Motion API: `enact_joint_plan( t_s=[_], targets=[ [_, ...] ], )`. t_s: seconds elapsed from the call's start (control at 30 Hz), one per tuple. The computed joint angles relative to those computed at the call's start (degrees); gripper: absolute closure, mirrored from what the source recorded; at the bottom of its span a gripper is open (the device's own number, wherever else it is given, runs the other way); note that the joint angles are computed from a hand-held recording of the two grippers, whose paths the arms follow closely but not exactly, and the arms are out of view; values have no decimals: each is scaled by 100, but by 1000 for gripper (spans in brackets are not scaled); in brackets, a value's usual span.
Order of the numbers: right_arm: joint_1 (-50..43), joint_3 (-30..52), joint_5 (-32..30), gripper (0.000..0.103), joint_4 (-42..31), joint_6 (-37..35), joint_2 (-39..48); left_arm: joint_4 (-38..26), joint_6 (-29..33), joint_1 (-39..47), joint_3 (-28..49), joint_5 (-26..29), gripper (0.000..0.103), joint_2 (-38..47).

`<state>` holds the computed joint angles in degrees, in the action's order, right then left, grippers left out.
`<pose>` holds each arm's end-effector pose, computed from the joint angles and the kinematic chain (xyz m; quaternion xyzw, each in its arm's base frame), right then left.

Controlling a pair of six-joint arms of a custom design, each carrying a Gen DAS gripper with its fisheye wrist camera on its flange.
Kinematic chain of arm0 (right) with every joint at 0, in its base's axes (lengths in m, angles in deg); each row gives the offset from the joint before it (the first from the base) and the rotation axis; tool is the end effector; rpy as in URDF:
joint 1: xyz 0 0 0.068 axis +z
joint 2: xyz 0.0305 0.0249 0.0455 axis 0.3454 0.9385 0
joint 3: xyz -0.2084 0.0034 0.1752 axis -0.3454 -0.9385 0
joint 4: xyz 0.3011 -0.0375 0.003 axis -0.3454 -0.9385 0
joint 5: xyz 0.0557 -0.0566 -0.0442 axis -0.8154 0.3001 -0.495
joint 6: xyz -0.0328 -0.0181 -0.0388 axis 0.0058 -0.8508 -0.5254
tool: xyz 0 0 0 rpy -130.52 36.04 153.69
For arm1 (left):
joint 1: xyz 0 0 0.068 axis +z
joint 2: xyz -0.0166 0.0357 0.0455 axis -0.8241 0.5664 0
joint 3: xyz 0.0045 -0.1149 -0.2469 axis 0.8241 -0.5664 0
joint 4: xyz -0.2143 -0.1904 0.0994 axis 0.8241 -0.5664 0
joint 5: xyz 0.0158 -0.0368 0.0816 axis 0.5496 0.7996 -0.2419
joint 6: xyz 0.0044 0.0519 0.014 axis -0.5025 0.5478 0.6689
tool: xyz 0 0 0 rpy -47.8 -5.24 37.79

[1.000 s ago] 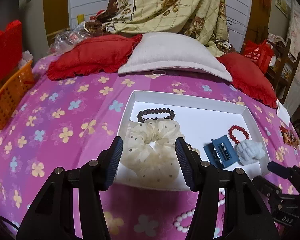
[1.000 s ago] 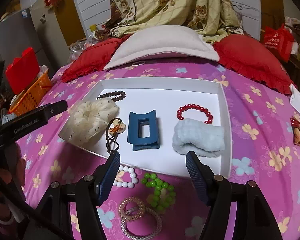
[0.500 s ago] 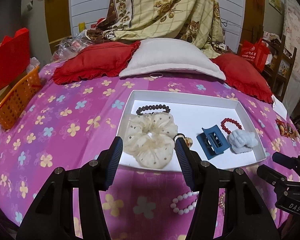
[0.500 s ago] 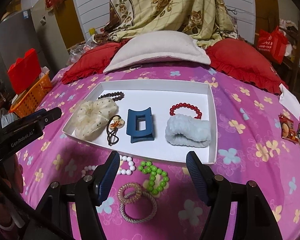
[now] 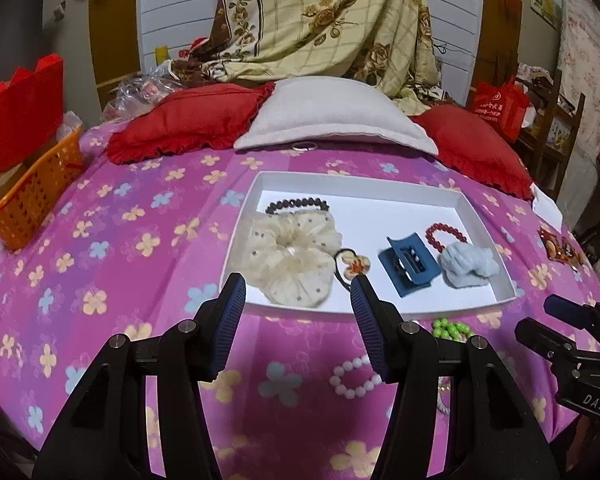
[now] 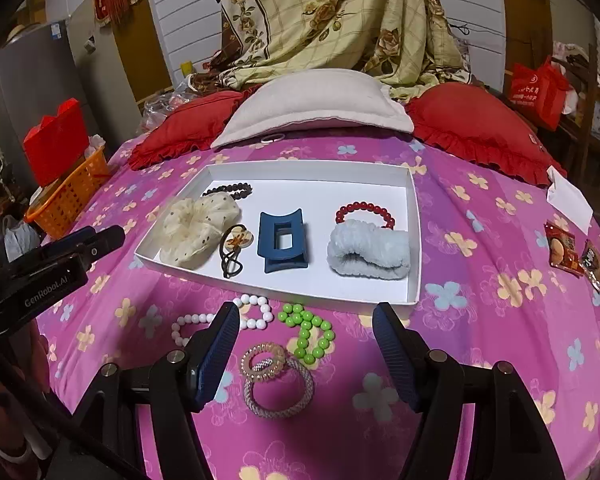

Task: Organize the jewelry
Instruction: 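Lift both tools away from the tray toward the remaining bracelets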

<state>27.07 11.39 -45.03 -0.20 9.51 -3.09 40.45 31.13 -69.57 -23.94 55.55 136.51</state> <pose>0.1746 0.0163 0.2760 0.1125 0.9187 0.0180 0.3781 0.2808 -0.0762 0.2796 0.1833 0.8997 -0.1036 0.3825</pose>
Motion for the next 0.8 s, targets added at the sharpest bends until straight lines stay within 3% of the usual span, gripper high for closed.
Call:
enact_joint_plan(
  t_s=[0.5, 0.8],
  targets=[
    [-283, -187, -99, 36, -446, -290, -502, -225, 177, 123, -186, 239, 49, -255],
    [-1314, -747, -911, 36, -436, -986, -651, -672, 628, 267, -220, 879, 49, 28]
  ],
)
